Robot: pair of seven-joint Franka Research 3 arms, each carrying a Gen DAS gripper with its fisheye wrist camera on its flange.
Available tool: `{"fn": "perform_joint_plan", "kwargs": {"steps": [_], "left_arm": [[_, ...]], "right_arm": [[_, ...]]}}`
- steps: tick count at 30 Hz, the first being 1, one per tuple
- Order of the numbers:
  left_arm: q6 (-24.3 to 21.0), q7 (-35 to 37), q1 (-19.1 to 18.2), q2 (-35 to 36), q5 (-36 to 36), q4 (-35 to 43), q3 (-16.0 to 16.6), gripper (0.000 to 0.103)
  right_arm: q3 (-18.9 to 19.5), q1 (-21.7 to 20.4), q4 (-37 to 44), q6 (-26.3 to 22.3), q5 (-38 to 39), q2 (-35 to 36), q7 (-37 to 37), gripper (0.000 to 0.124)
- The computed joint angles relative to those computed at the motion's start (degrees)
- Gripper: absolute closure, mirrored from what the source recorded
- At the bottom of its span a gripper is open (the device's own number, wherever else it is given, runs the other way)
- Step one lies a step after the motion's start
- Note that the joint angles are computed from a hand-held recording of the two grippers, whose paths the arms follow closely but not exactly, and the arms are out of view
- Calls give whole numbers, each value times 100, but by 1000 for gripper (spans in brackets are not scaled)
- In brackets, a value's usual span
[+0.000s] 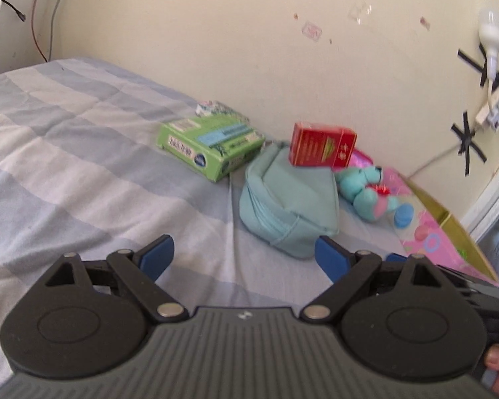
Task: Organize objects
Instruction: 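Return the left tool to the bed and reach toward the red cigarette pack, then grasp the red cigarette pack with the right tool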
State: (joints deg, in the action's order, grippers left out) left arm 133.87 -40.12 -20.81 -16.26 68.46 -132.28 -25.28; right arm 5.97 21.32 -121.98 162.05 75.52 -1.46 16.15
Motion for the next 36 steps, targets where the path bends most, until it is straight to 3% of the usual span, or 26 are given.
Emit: {"fn": "perform_joint_plan", "kwargs": {"steps": [4,7,11,13,14,15,17,21,27,30,33,36], "left_arm": [[-162,-158,2,-62,40,-28,-33,10],[-35,-202,20,-80,72,-60,10,10],[-45,-188,34,-76,105,-50,-12,10],[-69,-173,34,-72,119,-42,-20,10],[-80,-169,32,-74,124,-40,-23,10],[-87,-174,32,-73,134,-40,-25,10],[-80,-190,32,-81,149,-46,-20,10],[-4,-235,45,-103,145,-74,10,10],[116,-298,85,-154,122,-129,25,10],[152,-263,97,-158,115,-130,16,10],[251,-210,106,-133,160,-116,16,8],[183,-62,96,-66,172,-39,-22,5]], "right_arm": [[98,56,439,-59,-42,345,155,34],[122,-10,804,-337,-387,656,1088,34],[175,-107,1344,-333,-850,1173,2409,35],[194,-184,1612,-449,-1203,1439,3063,44],[294,-263,1689,-379,-1033,1520,2976,50],[317,-272,1741,-353,-1182,1574,3099,64],[384,-315,1748,-279,-1324,1601,3217,76],[525,-577,1617,-550,-928,1492,2777,91],[379,-682,1004,-1008,-558,959,1992,92],[160,-740,509,-1560,-417,506,1483,92],[-158,-833,69,-2351,-623,35,1145,92],[-426,-890,-367,-2846,-877,-431,752,91]]}}
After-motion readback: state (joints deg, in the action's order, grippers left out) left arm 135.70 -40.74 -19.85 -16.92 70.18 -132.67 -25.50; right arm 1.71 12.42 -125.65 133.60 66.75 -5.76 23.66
